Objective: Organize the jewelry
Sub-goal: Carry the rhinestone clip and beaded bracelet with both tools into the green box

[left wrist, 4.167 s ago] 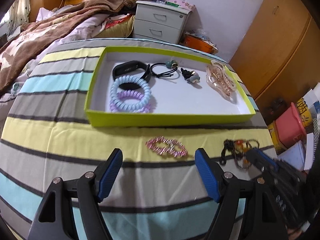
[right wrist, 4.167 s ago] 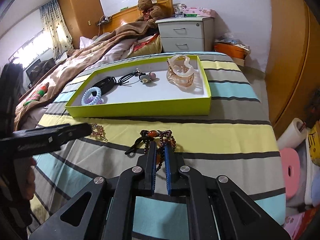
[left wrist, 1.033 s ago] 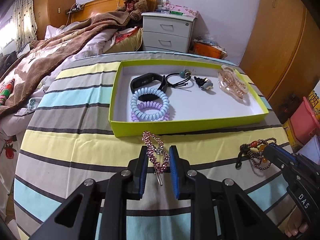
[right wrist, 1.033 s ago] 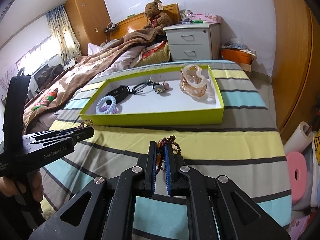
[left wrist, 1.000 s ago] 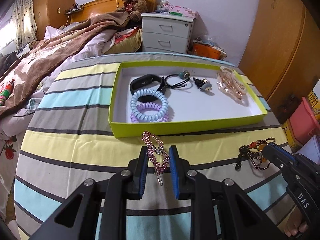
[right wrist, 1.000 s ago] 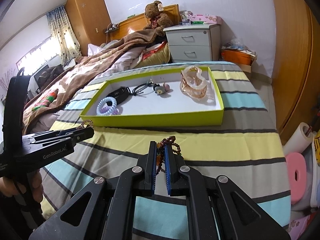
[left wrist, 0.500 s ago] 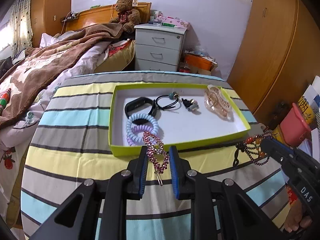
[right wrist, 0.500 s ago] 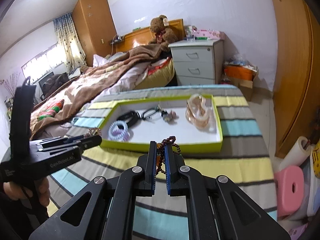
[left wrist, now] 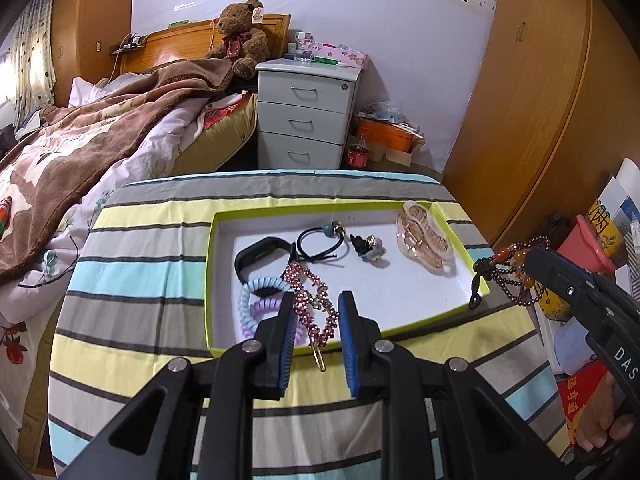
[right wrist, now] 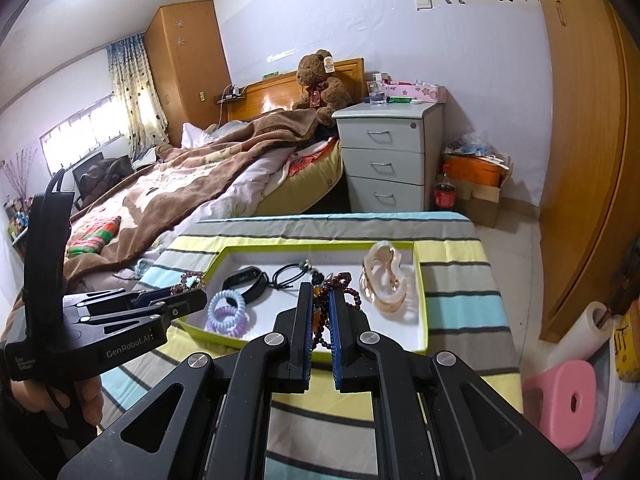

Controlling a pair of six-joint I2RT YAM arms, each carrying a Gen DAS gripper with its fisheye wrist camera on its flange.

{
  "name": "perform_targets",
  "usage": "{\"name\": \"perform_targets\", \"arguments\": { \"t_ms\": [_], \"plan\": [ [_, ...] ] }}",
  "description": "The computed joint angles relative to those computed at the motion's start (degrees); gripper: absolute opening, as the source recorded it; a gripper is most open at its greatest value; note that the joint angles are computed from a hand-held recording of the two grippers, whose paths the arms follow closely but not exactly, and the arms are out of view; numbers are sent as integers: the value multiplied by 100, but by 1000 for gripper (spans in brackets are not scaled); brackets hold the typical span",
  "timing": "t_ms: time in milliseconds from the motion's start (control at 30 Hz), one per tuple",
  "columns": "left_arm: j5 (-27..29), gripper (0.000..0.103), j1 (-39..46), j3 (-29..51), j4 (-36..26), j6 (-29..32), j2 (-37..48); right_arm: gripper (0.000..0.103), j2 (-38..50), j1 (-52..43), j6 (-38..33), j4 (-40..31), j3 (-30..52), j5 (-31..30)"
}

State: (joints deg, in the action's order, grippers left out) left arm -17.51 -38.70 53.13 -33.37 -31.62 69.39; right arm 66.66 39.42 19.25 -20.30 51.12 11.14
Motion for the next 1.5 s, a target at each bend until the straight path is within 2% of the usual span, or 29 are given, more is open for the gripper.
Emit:
{"name": "perform_targets", "arguments": {
  "t_ms": [200,700,1000,1500],
  "plan": [
    [125,22,125,182,161,142,329,7,323,-254,-75,133,151,-244],
    [1036,22,671,606,817,506,1543,7,1198,-652,-157,468,125,-783],
    [1229,22,714,824,959,547,2144,7,1650,-856,-259,542,196,-1030],
    [1316,22,684,945,1024,468,2551,7,1719,-1071,-371,427,101,-1041]
  ]
}}
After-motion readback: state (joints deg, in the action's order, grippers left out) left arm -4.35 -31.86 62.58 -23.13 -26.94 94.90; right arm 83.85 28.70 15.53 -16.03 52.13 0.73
